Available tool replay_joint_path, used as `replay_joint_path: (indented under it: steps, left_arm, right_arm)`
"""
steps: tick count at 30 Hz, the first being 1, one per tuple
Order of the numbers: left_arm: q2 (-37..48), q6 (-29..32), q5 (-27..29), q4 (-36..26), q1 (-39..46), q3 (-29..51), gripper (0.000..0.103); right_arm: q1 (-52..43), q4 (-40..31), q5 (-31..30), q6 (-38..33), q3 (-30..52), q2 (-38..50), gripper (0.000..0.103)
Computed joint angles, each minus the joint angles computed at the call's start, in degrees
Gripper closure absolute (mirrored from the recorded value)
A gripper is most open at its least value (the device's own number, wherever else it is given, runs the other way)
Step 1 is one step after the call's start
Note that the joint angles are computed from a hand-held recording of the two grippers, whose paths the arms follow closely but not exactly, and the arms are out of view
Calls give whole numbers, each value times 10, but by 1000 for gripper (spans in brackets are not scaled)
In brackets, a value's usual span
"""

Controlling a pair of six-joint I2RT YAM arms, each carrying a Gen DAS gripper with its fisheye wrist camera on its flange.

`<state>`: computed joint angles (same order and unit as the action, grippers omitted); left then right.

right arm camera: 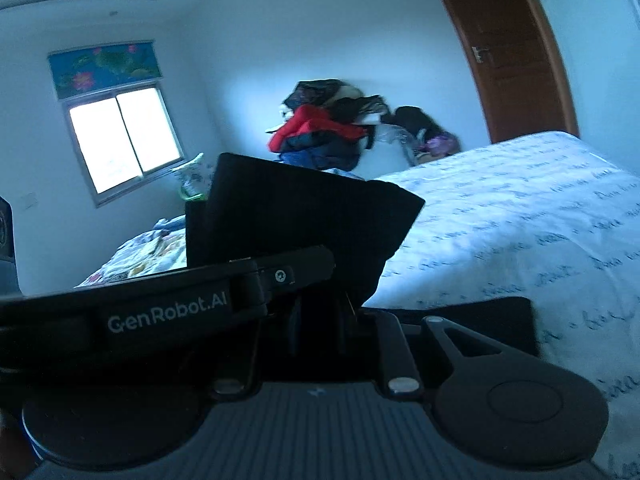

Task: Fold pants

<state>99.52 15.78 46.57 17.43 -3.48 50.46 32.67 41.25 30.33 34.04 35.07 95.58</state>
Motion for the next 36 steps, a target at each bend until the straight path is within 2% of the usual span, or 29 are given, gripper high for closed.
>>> replay_joint_path:
  steps: [12,26,32,33,35,36]
  left_arm:
    - [27,28,-42,2,-57,-10,76]
    - [60,35,-57,-4,-90,6,76]
    - [90,59,-45,-68,-91,52,76]
    - [94,60,-42,-79,-89,58,76]
    - [100,62,-36,-102,-86,71,76]
    - [103,61,-35,-110,-85,77,76]
  right_arm:
    - [-35,34,-14,41,-52,9,85]
    - [-68,74,-40,70,-93,24,85]
    - [-77,34,-51,95,-98,10,85]
    - [-80,37,-59,99,-112,-2,83]
    - [-79,47,-56,106,-156,-43,74]
    - [-76,28,-47,109,-177,-78,68]
